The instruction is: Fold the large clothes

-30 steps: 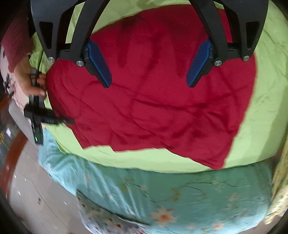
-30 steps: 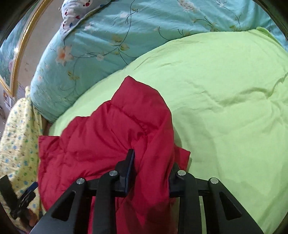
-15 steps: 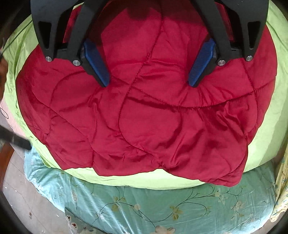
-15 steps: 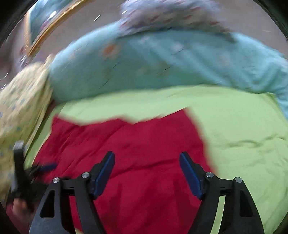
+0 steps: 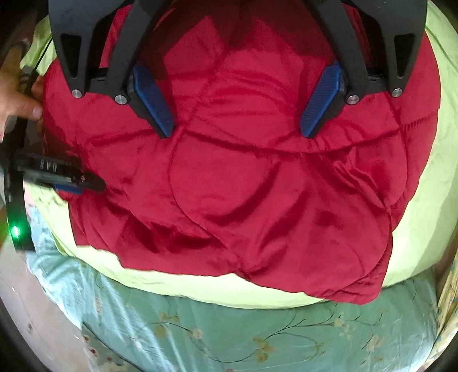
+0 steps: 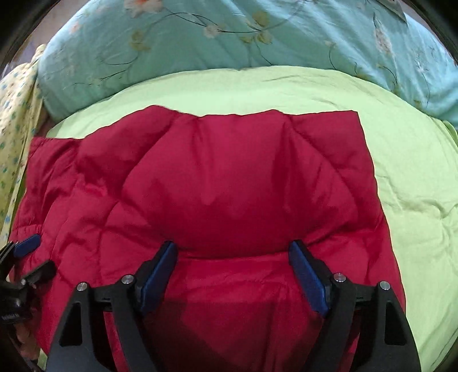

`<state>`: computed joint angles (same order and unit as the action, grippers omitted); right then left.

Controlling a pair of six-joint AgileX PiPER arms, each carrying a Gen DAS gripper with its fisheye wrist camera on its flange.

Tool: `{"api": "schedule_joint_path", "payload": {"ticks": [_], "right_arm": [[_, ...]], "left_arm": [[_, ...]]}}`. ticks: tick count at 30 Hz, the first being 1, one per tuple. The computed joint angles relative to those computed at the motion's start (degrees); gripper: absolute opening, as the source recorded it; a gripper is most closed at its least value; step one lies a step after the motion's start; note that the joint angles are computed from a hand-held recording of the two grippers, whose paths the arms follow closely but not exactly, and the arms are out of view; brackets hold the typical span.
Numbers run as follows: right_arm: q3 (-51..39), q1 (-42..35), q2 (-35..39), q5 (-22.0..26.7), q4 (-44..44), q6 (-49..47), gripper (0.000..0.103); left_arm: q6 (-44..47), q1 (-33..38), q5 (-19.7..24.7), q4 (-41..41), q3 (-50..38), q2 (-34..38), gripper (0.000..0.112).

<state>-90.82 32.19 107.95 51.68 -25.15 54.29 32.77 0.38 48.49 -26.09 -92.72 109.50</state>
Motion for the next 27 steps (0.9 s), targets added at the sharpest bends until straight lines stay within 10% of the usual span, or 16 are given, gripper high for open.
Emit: {"api": "schedule_joint_path", "payload": {"ticks": [27], "right_arm": [[-0.66, -1.27, 1.85, -1.9, 0.07, 1.23, 0.084]], "left_arm": [[-20.95, -1.8, 10.95, 12.33, -26.08, 16.87, 0.092]]}}
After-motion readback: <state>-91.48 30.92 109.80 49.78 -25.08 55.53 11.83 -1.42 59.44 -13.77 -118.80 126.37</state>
